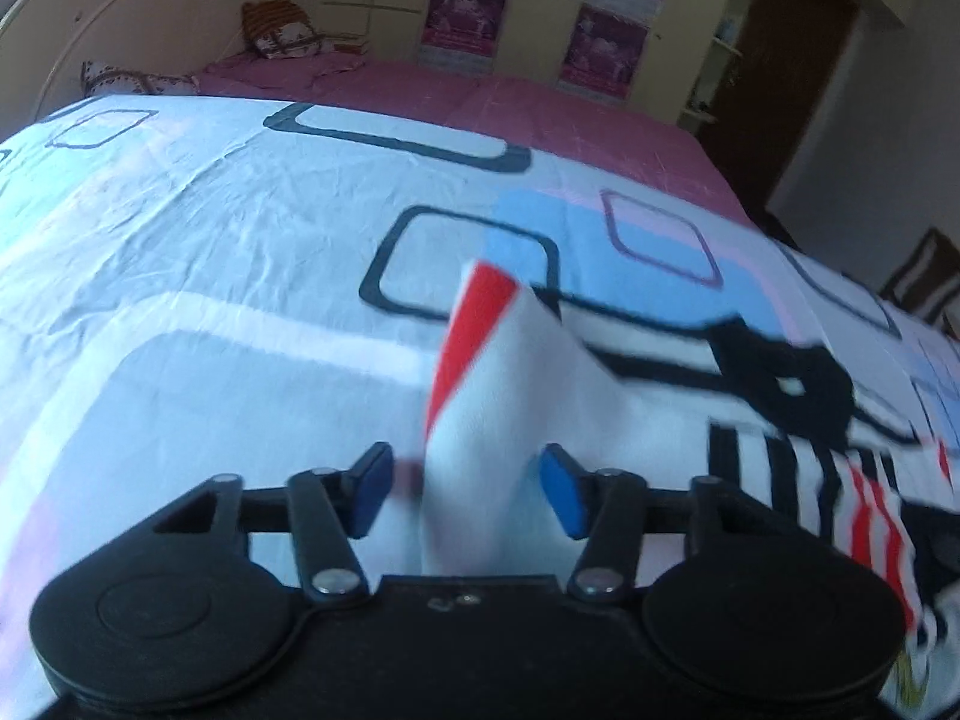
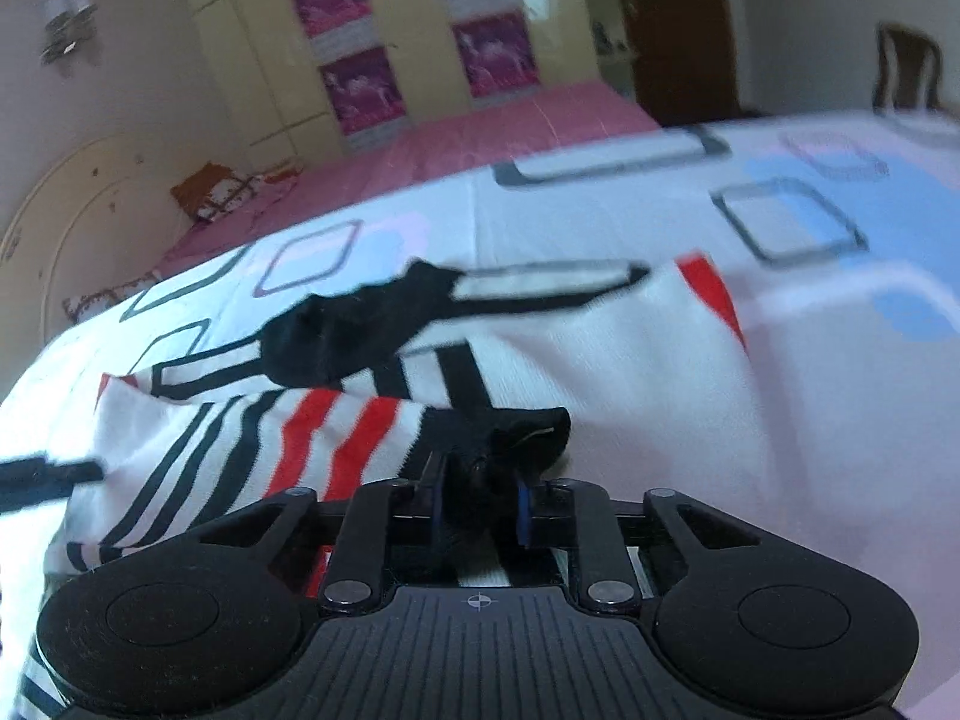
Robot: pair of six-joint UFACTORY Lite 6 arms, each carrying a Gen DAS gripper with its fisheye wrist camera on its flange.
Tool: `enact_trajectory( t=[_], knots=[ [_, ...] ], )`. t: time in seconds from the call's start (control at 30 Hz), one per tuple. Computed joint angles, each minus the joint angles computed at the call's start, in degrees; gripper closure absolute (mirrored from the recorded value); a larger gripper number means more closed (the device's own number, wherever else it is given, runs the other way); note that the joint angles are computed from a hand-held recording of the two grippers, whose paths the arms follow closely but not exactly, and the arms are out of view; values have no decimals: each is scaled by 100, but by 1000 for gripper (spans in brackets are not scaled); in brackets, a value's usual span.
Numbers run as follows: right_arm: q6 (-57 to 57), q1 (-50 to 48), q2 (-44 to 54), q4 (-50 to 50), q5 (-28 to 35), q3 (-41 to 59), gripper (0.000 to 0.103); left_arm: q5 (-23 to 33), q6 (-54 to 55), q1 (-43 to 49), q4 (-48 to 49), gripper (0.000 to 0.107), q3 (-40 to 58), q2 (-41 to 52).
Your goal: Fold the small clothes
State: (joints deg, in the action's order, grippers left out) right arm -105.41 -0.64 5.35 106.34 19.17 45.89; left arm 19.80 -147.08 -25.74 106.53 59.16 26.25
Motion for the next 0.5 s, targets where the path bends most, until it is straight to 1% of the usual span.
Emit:
enact_trajectory(
  t=[0.03,0.07,0.1,0.13,0.17,0.2,0.23,0.27,0.3,0.33,0.4,0.43,0.47,0.5],
  knots=[
    [-304,18,-56,218,17,-42,82,-25,-140,81,133,64,142,132],
    [-520,25,-68,362,51,-52,82,-23,-257,140,276,73,265,239],
    [-649,36,-45,430,42,-40,82,36,-228,157,292,76,371,326],
    [-758,46,12,477,21,-11,83,152,-71,148,172,82,490,419],
    [-852,65,106,549,-8,40,83,214,9,171,110,85,588,506],
    [-934,76,207,618,-41,90,83,214,16,228,83,86,671,591],
    [-1167,104,290,831,-140,107,88,208,-49,298,99,86,731,679],
    [-1606,178,397,1249,-356,127,95,215,-191,359,210,85,756,751],
    [-1845,193,565,1446,-494,190,98,233,-281,392,305,84,792,796],
    [-1844,107,688,1457,-393,185,98,238,-136,389,184,84,855,831],
    [-1502,107,657,1046,-440,250,98,255,380,363,-266,82,1008,881],
    [-1489,119,599,996,-433,245,98,270,493,364,-414,78,1023,861],
    [-1656,64,511,1186,-354,178,98,335,541,343,-516,74,984,796],
    [-1754,9,414,1329,-293,122,98,451,574,292,-568,73,911,707]
  ],
)
